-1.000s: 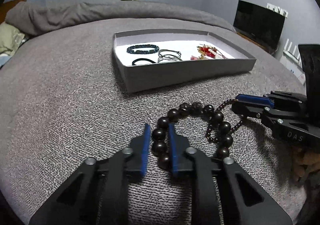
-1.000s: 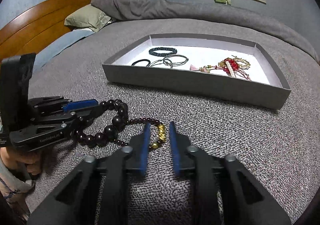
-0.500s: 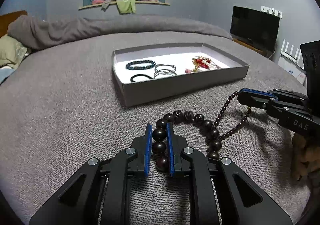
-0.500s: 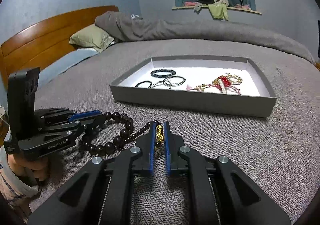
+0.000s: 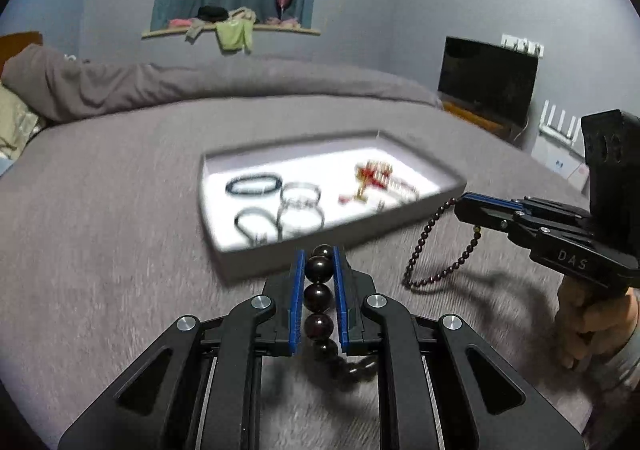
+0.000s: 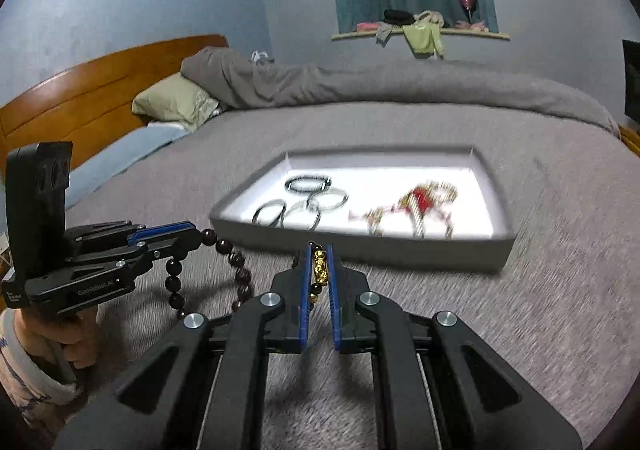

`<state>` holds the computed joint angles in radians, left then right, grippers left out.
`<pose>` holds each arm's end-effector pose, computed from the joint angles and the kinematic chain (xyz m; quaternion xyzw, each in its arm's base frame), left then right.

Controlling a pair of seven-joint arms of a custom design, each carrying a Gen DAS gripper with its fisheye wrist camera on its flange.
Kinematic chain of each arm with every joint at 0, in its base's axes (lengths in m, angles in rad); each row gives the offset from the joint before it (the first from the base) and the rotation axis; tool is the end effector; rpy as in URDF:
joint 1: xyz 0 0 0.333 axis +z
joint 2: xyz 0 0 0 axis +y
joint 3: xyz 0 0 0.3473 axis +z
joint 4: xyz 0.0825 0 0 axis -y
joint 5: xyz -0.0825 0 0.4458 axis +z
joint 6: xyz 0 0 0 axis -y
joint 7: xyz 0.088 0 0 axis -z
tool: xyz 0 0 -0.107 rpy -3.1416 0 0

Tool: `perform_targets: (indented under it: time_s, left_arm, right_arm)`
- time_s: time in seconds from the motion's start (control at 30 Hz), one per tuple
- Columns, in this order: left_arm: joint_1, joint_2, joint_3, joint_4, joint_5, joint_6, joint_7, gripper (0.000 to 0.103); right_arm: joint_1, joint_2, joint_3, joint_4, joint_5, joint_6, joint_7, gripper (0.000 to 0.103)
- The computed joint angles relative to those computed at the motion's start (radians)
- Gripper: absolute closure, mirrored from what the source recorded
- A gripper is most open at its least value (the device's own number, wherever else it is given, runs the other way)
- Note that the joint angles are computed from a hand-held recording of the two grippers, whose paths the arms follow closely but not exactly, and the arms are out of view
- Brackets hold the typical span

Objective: Organize jewelry
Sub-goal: 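Carry both bead bracelets over the box with both tools, then open both tools to drop the bead bracelets in the box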

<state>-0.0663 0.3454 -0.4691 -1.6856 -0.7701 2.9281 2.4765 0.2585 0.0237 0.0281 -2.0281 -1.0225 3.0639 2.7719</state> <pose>0.6945 -0.3068 0.5113 -0.3844 0.7802 -0.4666 0.1609 0.5985 0.2469 0.5294 -0.6322 0.5907 -0.2867 0.4113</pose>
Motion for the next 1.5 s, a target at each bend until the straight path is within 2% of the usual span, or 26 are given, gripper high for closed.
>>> perform_targets:
  time_s: [0.13,0.23,0.43,0.63,0.77,0.9,0.97,1.0,1.07,1.1,1.13,1.2,1.23,1.3,1.37,1.43,1.5]
  left_arm:
    - [-0.021,0.036,0.004,0.084,0.035,-0.013,-0.014,0.088]
    - [-0.049,0.076,0.016,0.161,0.093,-0.021,-0.054,0.088]
    - [-0.087,0.167,0.026,0.316,0.204,-0.053,-0.147,0.088]
    - [-0.137,0.25,0.062,0.426,0.323,-0.088,-0.27,0.088]
    - [-0.149,0.287,0.089,0.45,0.382,-0.109,-0.36,0.088]
    - [-0.156,0.307,0.118,0.45,0.439,-0.108,-0.44,0.088]
    - [-0.178,0.308,0.159,0.443,0.489,-0.085,-0.502,0.088]
    - [-0.19,0.307,0.182,0.438,0.517,-0.074,-0.537,0.085]
    - [-0.204,0.296,0.21,0.412,0.561,-0.04,-0.594,0.07]
    - [-0.207,0.289,0.219,0.397,0.582,-0.021,-0.615,0.057]
    - [-0.21,0.281,0.226,0.38,0.603,0.0,-0.632,0.047]
    - [-0.214,0.27,0.235,0.357,0.642,0.029,-0.66,0.037]
    - [-0.218,0.261,0.244,0.339,0.663,0.046,-0.678,0.032]
    - [-0.222,0.241,0.256,0.305,0.695,0.073,-0.715,0.027]
    - [-0.224,0.215,0.266,0.257,0.719,0.107,-0.755,0.02]
    - [-0.246,0.176,0.301,0.187,0.749,0.164,-0.809,0.009]
    - [-0.273,0.141,0.34,0.128,0.778,0.209,-0.863,0.007]
  right_arm:
    - [-0.012,-0.001,-0.006,0.042,0.017,-0.014,-0.041,0.095]
    - [-0.019,0.016,-0.007,0.083,0.082,-0.028,-0.131,0.095]
    - [-0.019,0.08,-0.011,0.156,0.359,-0.05,-0.412,0.095]
    - [-0.013,0.143,-0.019,0.202,0.587,-0.101,-0.599,0.095]
    - [-0.005,0.161,-0.037,0.197,0.669,-0.14,-0.649,0.095]
    - [0.018,0.16,-0.078,0.175,0.642,-0.153,-0.597,0.095]
    - [0.028,0.158,-0.094,0.169,0.61,-0.16,-0.552,0.095]
    - [0.032,0.157,-0.101,0.165,0.591,-0.159,-0.528,0.095]
    - [0.033,0.155,-0.109,0.162,0.562,-0.16,-0.492,0.092]
    - [0.036,0.152,-0.113,0.159,0.542,-0.156,-0.471,0.086]
    - [0.043,0.148,-0.122,0.155,0.506,-0.151,-0.439,0.075]
    - [0.051,0.143,-0.133,0.155,0.442,-0.137,-0.386,0.056]
    - [0.065,0.135,-0.149,0.149,0.375,-0.13,-0.328,0.054]
    - [0.067,0.12,-0.152,0.137,0.299,-0.121,-0.262,0.053]
    - [0.066,0.101,-0.153,0.119,0.207,-0.107,-0.171,0.048]
    - [0.064,0.083,-0.152,0.103,0.098,-0.097,-0.07,0.035]
    - [0.061,0.059,-0.141,0.081,-0.012,-0.099,0.026,0.028]
